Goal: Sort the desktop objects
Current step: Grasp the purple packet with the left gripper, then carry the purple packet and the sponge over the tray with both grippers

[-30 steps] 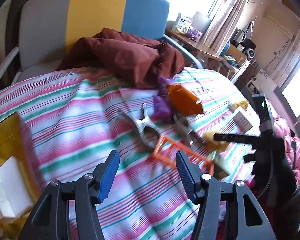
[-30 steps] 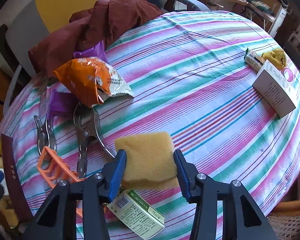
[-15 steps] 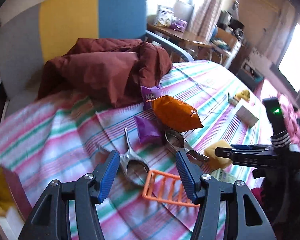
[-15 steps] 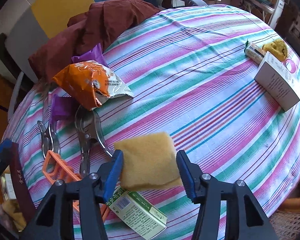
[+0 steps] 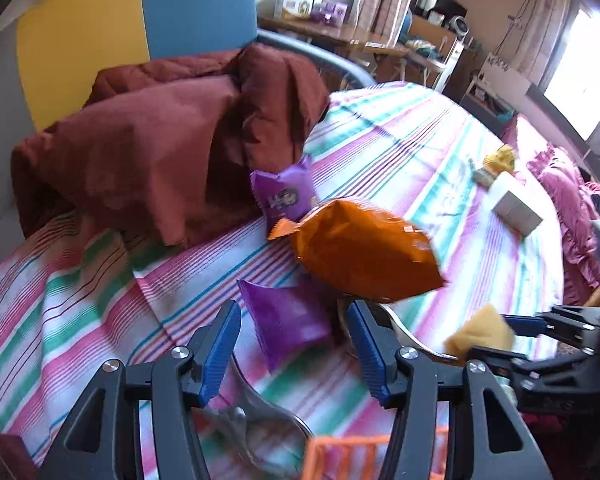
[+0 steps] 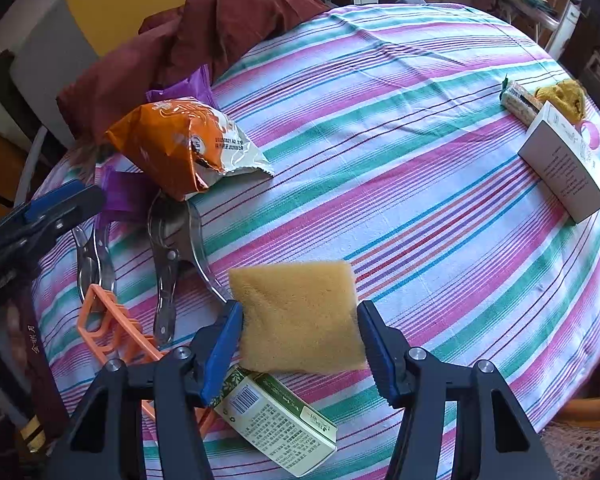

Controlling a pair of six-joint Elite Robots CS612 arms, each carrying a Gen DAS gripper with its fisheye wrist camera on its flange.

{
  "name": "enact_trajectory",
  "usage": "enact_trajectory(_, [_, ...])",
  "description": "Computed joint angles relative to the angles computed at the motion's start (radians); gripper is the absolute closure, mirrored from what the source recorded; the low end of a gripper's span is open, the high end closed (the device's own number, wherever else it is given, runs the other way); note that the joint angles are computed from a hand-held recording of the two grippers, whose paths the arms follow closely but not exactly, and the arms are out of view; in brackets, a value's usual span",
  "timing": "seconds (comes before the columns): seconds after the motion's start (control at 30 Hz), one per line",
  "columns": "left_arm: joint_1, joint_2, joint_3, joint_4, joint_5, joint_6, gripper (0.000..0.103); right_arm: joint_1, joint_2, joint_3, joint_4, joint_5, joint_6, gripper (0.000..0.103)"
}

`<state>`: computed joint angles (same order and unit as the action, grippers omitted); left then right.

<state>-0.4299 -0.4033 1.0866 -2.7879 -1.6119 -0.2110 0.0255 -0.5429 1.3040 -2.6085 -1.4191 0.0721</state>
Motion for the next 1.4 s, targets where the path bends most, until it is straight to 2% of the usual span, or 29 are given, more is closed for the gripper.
enact_trajectory(0.17, [0.006,0.036,-0.051,0.055,-0.027,0.032,0.047,-0.001,-0.002,0.003,0.008,0.009,0.002,0.041])
enact_trajectory(0.23, [0.005,0.046,-0.063,0.062,-0.035,0.045,0.053,-0.001,-0.003,0.005,0.009,0.011,0.002,0.041])
enact_trajectory(0.3, [0.003,0.052,-0.067,0.057,-0.038,0.049,0.059,0.000,-0.003,0.004,0.018,0.009,0.000,0.041])
enact_trajectory(0.4, [0.003,0.054,-0.062,0.031,-0.046,0.029,0.063,0.001,-0.003,0.003,0.027,0.005,-0.003,0.043])
enact_trajectory(0.57, [0.008,0.042,-0.027,-0.040,-0.050,-0.016,0.064,0.004,-0.007,0.011,0.019,-0.003,-0.004,0.048])
enact_trajectory(0.87, [0.003,-0.023,0.088,-0.177,-0.012,-0.060,0.065,-0.005,-0.022,0.044,-0.049,0.004,0.048,0.054])
enact_trajectory(1.0, [-0.009,-0.071,0.178,-0.251,0.022,-0.062,0.065,-0.019,-0.031,0.068,-0.102,0.067,0.083,0.054])
enact_trajectory(1.13, [-0.015,-0.116,0.266,-0.316,0.033,-0.111,0.065,-0.031,-0.036,0.086,-0.171,0.152,0.073,0.054])
enact_trajectory(1.4, [-0.029,-0.213,0.463,-0.458,0.119,-0.223,0.065,-0.030,-0.047,0.110,-0.272,0.257,-0.037,0.054])
